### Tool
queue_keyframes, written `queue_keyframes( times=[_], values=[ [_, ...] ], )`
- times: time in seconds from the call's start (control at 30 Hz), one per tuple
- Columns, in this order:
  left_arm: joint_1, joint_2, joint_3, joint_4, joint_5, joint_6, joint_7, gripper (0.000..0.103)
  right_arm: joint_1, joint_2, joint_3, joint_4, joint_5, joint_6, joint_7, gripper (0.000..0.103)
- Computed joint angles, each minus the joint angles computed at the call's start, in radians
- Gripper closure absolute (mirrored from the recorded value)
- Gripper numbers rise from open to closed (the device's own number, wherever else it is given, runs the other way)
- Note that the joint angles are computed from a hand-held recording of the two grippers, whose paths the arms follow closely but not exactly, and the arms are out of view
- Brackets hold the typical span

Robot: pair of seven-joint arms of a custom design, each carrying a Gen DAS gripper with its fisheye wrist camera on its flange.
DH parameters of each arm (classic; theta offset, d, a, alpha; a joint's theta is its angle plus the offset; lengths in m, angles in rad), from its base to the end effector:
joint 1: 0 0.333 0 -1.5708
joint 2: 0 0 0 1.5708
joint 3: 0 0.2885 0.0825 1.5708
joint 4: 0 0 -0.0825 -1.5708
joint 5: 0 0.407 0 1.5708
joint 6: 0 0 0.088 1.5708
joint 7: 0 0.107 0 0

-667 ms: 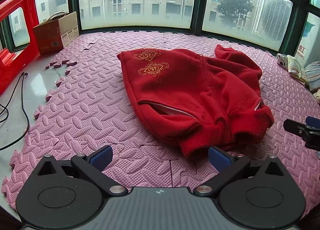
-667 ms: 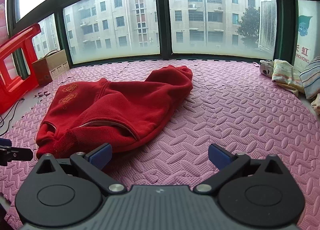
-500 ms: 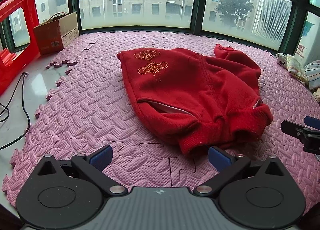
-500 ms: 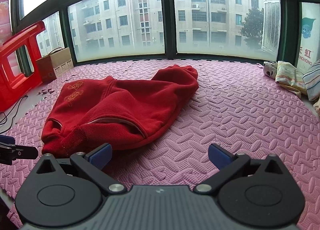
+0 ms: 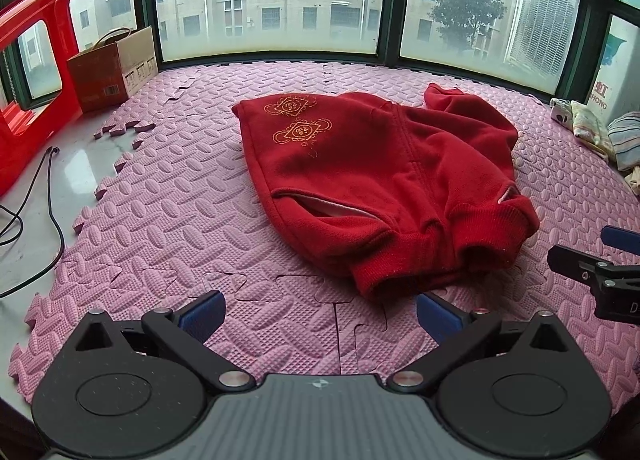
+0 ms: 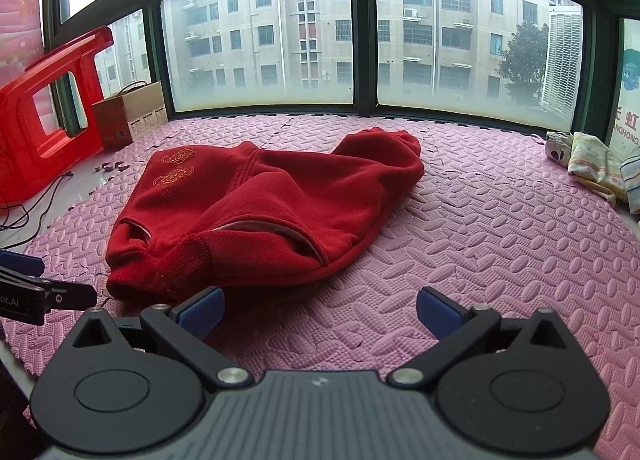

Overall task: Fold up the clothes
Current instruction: 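Move both grippers toward the crumpled red sweatpants' waistband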

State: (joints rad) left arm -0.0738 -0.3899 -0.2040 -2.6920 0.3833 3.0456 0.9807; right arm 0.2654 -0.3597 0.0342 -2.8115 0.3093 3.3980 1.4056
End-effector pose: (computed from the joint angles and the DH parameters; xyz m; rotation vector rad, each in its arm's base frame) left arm 0.4341 -0.1515 0.3917 -1.7407 1.8681 -0.7741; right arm 0.4233 0.0946 0.3764 -1.7302 1.5189 -0.7129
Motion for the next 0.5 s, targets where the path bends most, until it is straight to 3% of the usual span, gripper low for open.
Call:
queue_keyframes(
  times=[0.5],
  values=[
    [0.015, 0.024, -0.017, 0.022, 0.031, -0.019, -0.021, 0.000, 0.006, -0.007, -0.003, -0.002, -0.012, -0.018, -0.009, 0.000]
  ],
)
